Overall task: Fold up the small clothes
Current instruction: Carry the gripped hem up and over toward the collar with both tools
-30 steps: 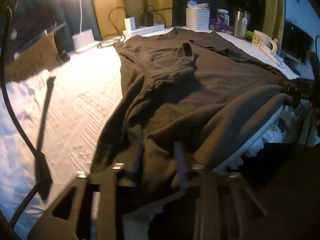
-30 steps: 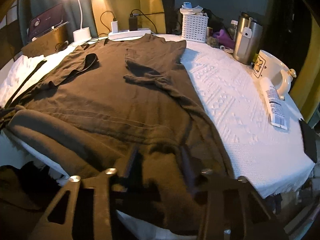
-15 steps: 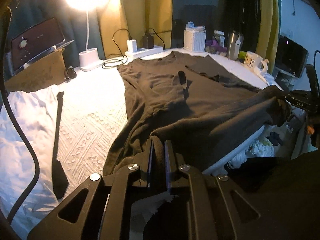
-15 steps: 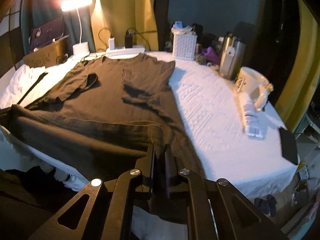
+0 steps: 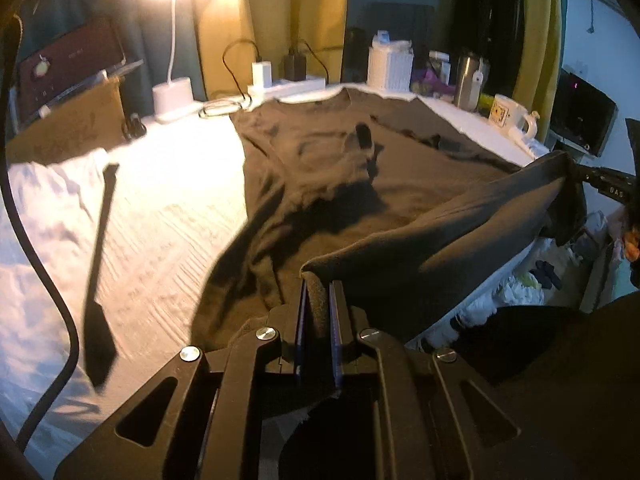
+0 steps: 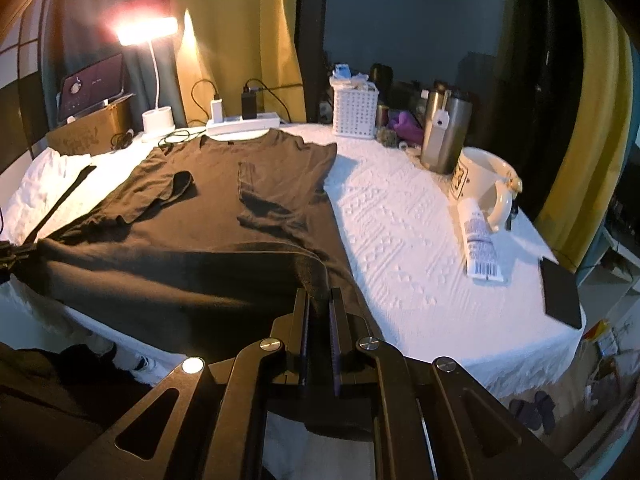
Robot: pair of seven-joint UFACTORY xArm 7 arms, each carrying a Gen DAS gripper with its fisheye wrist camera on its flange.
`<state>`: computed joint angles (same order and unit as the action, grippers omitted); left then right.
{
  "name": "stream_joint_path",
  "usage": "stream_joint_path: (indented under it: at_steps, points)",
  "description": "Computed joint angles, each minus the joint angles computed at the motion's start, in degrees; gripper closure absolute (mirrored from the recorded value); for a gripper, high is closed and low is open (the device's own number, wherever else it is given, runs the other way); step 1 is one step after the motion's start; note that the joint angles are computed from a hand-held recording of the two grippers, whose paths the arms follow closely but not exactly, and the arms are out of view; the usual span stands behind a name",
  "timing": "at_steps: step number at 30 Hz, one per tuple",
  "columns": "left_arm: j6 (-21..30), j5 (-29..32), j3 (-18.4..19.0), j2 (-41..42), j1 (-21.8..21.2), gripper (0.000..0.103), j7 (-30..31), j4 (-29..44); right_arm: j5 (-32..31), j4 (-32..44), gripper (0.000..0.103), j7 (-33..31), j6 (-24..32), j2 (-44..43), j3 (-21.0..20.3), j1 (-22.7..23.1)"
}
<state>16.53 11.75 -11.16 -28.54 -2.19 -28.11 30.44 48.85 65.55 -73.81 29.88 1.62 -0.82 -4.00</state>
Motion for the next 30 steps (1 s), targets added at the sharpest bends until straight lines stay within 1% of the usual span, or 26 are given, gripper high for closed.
stream_joint_path:
  at_steps: [3,9,14,18,26,30]
  points:
    - [-0.06,0.66,-1.29,-0.75,0.72,0.094,-1.61,0.23,0.48,-0.08,0.095,-0.21,-0.18,-0.22,0.03,-0.02]
    - [-1.45,3.49,-3.31,-3.15,4.26,0.094,-4.71,1.44,2.85,0.59,0.095,-1.84,-0.23,-1.09,-0.17,0.42]
    - [-2.63,6.16,-4.98,-2.69,7.53,0.094,-6.44,3.85,5.11,3.02,0.095,-2.96,-0.38,-0.51,0.13,1.04]
    - [-3.87,8.53,-6.14,-0.94,10.50,0.094,-7.89,6.17,6.67,6.94,0.095,-2.70,-0.30,1.58,0.74,1.11]
    - [-4.52,13.88,-7.09,4.37,14.43,0.094,-10.24,11.60,5.05,15.36,0.095,0.97,-0.26,7.43,3.60,0.27]
    - [-5.00,16.79,-6.58,7.27,15.31,0.094,-11.85,14.44,1.75,20.00,0.095,4.44,-0.45,10.98,5.13,-0.05]
